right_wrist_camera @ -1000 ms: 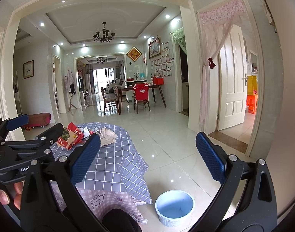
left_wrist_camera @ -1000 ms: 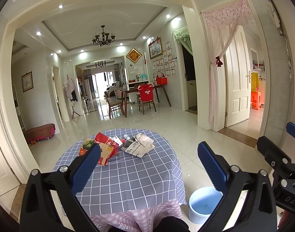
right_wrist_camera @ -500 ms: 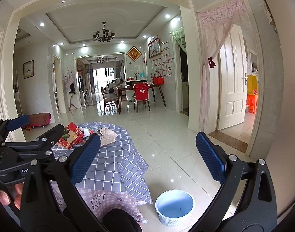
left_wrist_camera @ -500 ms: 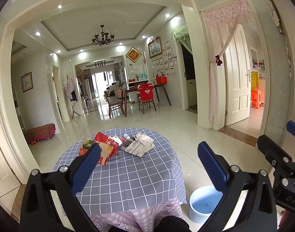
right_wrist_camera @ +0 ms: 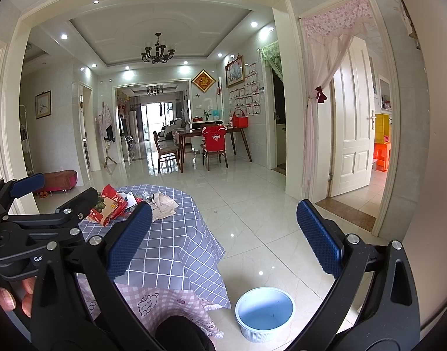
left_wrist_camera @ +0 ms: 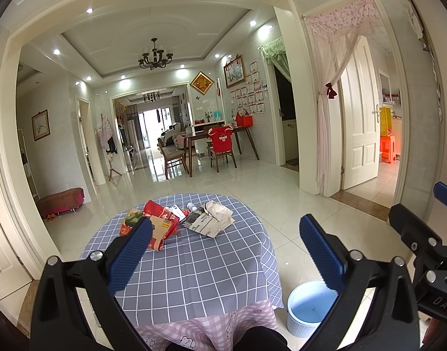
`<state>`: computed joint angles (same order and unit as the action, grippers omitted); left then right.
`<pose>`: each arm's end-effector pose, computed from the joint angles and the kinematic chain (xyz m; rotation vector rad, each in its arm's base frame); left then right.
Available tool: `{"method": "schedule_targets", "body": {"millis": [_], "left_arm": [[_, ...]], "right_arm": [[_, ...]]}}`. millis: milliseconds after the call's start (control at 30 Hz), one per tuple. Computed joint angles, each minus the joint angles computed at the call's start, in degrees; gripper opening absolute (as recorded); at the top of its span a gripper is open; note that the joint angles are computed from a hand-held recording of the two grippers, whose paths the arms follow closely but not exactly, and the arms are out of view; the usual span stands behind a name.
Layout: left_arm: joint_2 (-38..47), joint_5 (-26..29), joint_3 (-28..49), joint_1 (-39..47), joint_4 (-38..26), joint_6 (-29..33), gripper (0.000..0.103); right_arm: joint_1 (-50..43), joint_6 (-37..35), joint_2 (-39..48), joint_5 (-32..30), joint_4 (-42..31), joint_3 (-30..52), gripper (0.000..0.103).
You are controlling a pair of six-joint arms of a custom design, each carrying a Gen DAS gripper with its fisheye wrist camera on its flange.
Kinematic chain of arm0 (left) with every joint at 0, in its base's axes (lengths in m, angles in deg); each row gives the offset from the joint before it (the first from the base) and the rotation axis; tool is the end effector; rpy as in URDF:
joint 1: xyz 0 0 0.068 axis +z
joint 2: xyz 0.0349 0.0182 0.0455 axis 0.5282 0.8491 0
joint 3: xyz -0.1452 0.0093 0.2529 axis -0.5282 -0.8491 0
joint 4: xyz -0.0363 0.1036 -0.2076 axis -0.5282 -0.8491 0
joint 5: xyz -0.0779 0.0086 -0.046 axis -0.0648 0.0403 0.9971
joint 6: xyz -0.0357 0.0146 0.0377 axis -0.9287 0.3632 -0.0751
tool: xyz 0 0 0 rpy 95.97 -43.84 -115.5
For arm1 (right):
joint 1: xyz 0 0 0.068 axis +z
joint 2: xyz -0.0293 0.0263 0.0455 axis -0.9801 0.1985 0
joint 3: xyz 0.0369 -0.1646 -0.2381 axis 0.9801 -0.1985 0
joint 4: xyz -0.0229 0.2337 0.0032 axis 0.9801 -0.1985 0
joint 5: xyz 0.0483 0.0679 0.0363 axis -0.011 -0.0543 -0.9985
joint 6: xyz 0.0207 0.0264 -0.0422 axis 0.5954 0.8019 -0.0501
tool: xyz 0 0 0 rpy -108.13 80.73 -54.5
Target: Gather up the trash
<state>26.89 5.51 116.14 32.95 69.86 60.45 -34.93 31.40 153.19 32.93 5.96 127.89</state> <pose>0.3304 -0.0036 0.2780 0.3932 1.8060 -0.0805 0.2670 0.2129 0.2668 0.3235 1.7476 -0.1496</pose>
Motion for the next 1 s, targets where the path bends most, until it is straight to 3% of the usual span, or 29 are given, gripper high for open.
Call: {"method": "schedule_targets", "body": {"millis": [1000], "left_arm": [[-0.2, 0.7, -0.2, 0.9, -0.3, 0.4, 0.099]], "right_arm": [[0.2, 0.5, 1.0, 0.1, 1.8, -1.3, 0.097]]}}
